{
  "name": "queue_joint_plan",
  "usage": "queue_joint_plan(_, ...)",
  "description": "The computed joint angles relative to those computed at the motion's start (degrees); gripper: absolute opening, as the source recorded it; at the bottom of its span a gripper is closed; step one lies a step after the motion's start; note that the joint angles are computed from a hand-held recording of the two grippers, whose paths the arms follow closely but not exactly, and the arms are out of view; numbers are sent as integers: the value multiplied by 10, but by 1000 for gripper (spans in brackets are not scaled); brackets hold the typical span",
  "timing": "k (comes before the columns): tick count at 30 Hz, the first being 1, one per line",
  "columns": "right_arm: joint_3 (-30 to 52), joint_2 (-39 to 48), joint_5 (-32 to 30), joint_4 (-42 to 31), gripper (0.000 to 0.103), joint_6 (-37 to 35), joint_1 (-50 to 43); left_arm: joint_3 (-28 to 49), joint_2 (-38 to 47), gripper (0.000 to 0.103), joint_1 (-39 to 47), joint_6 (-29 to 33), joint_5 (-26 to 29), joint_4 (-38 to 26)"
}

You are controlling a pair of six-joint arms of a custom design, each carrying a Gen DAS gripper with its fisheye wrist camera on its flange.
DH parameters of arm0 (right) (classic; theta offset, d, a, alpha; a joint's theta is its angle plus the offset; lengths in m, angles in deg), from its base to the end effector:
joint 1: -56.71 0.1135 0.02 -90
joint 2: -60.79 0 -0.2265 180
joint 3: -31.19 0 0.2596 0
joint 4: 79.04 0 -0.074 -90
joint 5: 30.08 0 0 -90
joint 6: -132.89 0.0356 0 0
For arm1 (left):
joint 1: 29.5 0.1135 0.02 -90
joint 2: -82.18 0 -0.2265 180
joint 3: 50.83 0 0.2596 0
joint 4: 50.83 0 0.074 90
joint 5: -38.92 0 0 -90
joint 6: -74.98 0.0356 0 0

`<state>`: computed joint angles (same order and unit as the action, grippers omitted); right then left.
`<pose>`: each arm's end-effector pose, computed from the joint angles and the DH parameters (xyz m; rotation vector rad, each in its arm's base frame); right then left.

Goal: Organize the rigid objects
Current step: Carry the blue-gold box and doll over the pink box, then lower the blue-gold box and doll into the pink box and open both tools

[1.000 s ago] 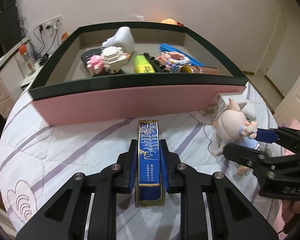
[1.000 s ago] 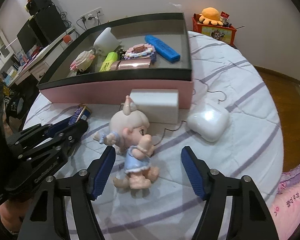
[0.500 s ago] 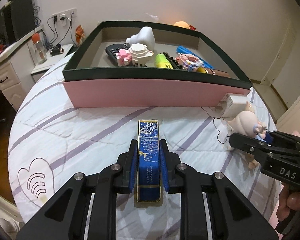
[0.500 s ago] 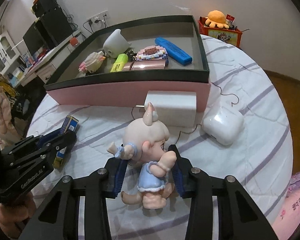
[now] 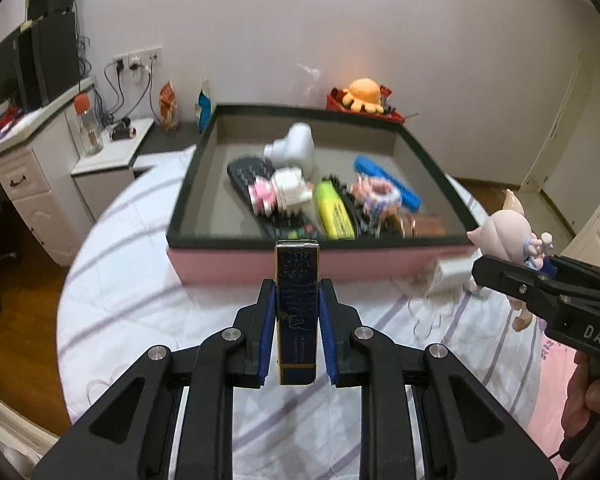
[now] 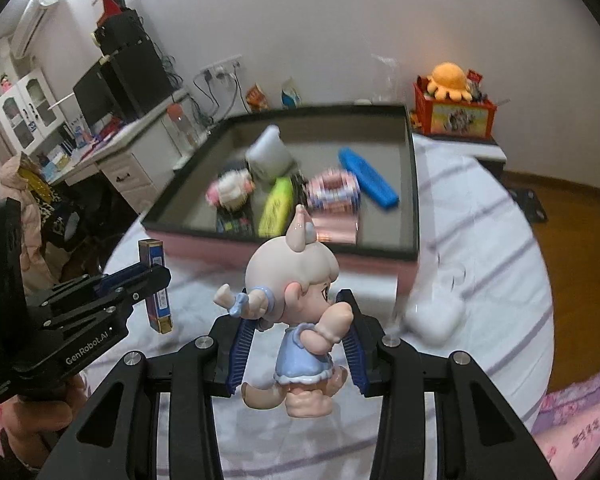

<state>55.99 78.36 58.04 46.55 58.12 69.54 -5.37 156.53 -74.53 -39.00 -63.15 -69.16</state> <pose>0.1324 0.0314 0.1342 0.0350 2.4105 0.2675 0.1891 -0.1788 0.1263 0.3398 2.3713 -0.3226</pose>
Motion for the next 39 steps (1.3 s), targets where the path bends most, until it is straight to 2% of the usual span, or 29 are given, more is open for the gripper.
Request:
queue_joint_plan(8, 71, 159, -13, 113, 42, -40, -29, 61, 4, 21, 40, 43, 18, -13)
queue_joint_plan(19, 154, 395, -56, 258, 42, -62, -76, 191, 145, 20, 86, 87, 56, 4)
queue_joint_plan(29, 219, 571, -75, 320, 42, -68, -92, 258, 248, 21, 93, 93, 68, 2)
queue_joint_plan(39, 252, 652, -67, 324, 42, -72, -97, 272, 273, 24, 93, 85, 52, -12)
